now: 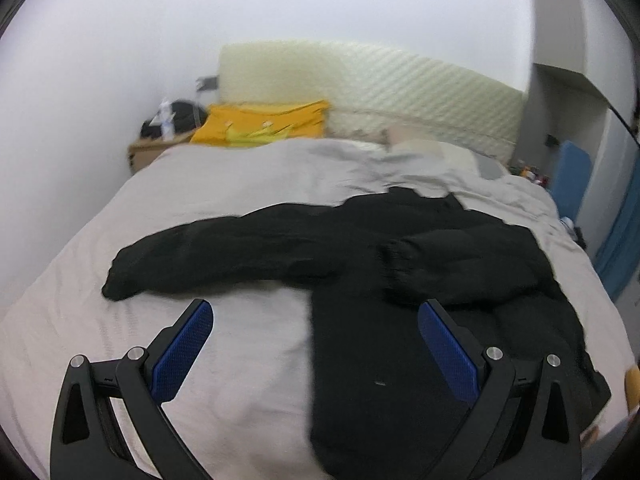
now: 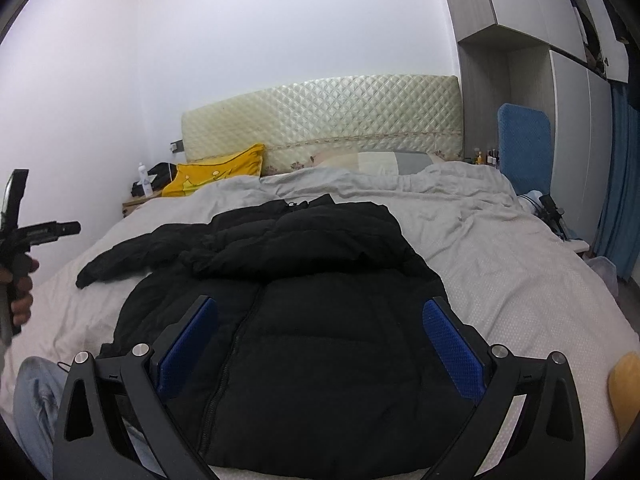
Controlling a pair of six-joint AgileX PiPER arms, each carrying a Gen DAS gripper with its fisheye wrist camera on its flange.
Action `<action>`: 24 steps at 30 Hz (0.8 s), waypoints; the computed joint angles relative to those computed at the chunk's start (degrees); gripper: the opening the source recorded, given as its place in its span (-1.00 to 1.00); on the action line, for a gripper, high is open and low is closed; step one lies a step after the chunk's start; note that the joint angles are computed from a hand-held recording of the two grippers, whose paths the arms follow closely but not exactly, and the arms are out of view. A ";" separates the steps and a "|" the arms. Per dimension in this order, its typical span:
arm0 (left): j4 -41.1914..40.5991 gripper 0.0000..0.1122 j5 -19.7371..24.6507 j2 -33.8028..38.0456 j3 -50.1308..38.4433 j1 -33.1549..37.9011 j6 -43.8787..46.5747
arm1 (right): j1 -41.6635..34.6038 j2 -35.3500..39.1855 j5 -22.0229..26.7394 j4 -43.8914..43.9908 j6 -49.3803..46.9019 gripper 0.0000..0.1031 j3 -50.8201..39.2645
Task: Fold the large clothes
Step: 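Move the left gripper to the sleeve cuff nearest it, then grasp the sleeve cuff with the left gripper and lift it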
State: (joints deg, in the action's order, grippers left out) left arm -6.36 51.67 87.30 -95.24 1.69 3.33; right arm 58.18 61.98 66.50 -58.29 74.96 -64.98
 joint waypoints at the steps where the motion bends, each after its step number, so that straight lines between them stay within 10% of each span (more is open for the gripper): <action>1: -0.88 0.83 0.34 2.05 -1.75 2.42 1.21 | 0.14 0.24 0.21 -0.12 0.03 0.99 -0.09; 7: -0.39 0.83 -4.81 11.02 -3.34 12.18 3.79 | 0.38 1.26 0.47 -0.34 0.41 0.99 0.01; 16: -14.70 0.83 2.98 32.71 -19.73 28.22 5.52 | -3.53 4.78 -1.76 3.65 -1.16 0.99 -1.89; 24: -32.67 0.81 14.88 59.51 -51.23 38.51 -1.18 | -6.45 10.09 -1.71 7.04 -2.94 0.99 -5.33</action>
State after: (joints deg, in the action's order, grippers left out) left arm -39.03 66.55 146.81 -146.47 40.20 2.15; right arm 51.73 72.07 64.79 -51.25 72.02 -70.31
